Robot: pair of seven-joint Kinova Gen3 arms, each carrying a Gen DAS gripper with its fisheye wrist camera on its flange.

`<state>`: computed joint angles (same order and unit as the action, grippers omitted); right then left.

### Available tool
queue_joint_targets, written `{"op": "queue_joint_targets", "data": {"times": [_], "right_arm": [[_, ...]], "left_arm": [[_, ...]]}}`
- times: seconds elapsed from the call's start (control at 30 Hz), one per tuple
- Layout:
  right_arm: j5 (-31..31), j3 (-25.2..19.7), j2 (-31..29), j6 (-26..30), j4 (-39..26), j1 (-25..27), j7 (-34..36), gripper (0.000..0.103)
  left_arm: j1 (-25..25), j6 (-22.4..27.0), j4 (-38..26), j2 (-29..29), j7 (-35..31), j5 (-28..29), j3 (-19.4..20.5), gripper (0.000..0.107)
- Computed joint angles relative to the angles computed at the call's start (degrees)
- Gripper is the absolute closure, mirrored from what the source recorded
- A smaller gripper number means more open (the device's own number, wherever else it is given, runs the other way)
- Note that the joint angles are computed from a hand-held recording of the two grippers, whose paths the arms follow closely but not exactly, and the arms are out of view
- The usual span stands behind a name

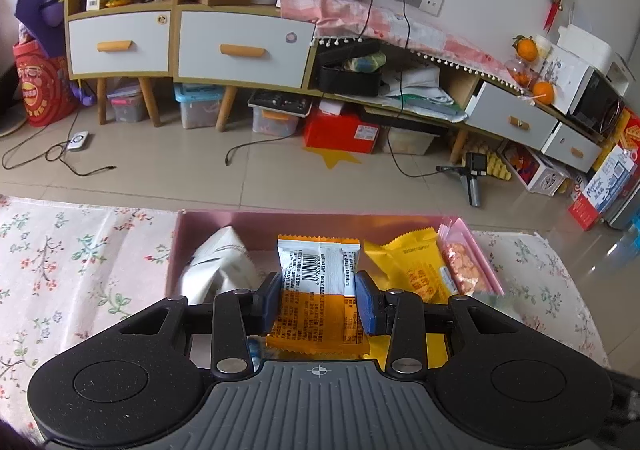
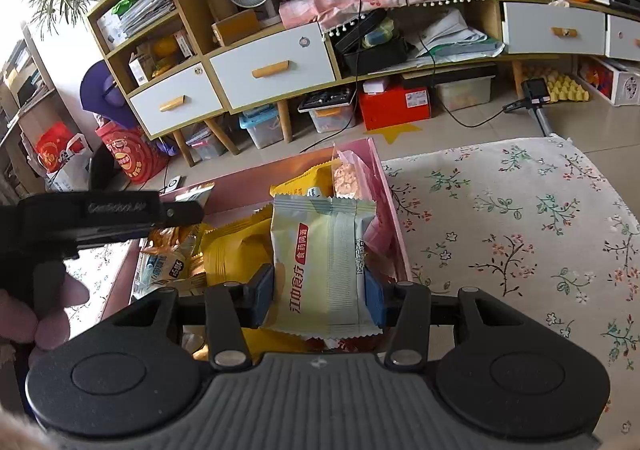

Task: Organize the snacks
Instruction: 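Open both grippers to release the snacks into the box, then withdraw both grippers from the box toward the wafer cake and red bag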

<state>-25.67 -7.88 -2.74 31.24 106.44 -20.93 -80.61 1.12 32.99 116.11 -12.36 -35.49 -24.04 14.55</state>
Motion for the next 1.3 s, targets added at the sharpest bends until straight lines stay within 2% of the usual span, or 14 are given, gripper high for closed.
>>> {"op": "queue_joint_targets", "data": {"times": [0.1,0.2,0.23,0.33,0.57,0.7,0.87,1.3], "right_arm": [[-0.10,-0.08,0.06,-0.09,-0.10,-0.12,0.13,0.059],[-0.45,-0.06,0.09,-0.16,-0.29,-0.01,-0.31,0.052],[-0.25,-0.09,0.02,-0.25,-0.32,0.01,-0.65,0.043],[0.23,-0.11,-0.15,0.01,-0.63,-0.08,-0.79,0.040],[2.72,-0.18,-1.18,0.98,-0.71,-0.17,-1.95,0.031],[4.23,-0.05,-2.16,1.51,-0.44,-0.14,-3.11,0.027],[5.99,-0.05,-3.94,2.56,0.14,-0.14,-4.72,0.023],[6.83,0.87,-8.65,4.50,2.46,-1.17,-4.13,0.011]], "left_arm": [[0.30,-2.36,0.53,0.17,-1.64,0.35,-0.62,0.068],[-0.88,0.88,-0.88,1.52,0.57,-2.81,2.38,0.049],[-0.55,1.52,-0.94,1.52,1.54,-3.71,2.66,0.048],[0.98,0.88,0.02,0.33,1.37,-3.10,1.25,0.041],[1.72,4.84,-0.32,-2.28,0.77,-2.99,2.60,0.035],[1.89,5.28,0.73,-5.20,-0.42,-1.64,3.12,0.028],[1.45,6.75,2.00,-9.06,-2.74,1.31,4.21,0.027],[-1.43,12.98,4.09,-19.27,-6.51,9.41,8.90,0.012]]}}
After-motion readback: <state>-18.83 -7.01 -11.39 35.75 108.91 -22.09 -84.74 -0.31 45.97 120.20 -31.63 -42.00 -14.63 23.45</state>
